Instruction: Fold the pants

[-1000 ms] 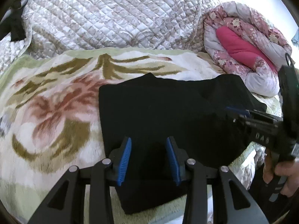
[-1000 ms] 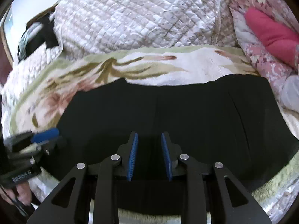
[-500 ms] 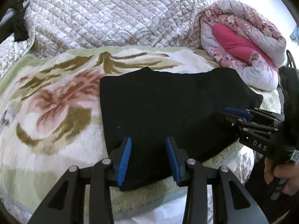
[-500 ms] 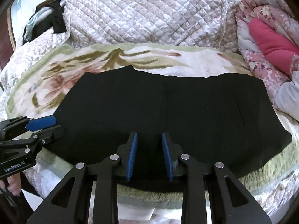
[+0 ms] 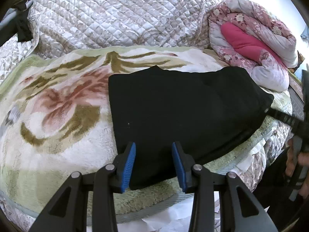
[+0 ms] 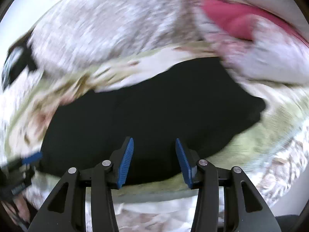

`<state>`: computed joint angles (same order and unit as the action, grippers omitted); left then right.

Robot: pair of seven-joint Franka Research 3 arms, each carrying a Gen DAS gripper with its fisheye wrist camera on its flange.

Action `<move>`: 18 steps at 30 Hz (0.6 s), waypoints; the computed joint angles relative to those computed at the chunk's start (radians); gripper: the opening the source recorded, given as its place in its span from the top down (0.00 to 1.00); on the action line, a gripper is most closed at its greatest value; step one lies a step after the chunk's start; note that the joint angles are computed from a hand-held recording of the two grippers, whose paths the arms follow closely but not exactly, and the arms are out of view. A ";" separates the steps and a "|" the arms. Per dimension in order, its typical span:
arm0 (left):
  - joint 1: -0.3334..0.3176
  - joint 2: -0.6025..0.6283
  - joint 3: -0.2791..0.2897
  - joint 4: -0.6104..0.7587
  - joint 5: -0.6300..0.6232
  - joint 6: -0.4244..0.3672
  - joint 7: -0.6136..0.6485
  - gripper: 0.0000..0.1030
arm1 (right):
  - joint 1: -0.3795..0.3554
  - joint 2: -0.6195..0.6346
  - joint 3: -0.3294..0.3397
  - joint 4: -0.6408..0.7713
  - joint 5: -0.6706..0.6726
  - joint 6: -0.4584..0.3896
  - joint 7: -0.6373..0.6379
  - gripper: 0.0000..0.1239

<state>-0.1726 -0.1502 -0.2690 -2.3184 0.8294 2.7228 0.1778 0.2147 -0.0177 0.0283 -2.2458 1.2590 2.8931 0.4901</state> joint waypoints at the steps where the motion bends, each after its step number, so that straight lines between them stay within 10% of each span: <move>1: 0.001 0.000 0.000 0.000 0.001 -0.001 -0.002 0.60 | -0.007 -0.001 -0.008 0.004 0.058 0.006 -0.010 0.59; 6: 0.002 0.000 0.002 -0.002 0.003 0.002 -0.001 0.60 | -0.053 0.018 -0.038 0.020 0.228 0.036 0.063 0.52; 18: 0.006 0.000 0.003 -0.006 0.004 0.013 -0.002 0.59 | -0.126 0.176 -0.018 0.170 0.137 -0.074 0.281 0.51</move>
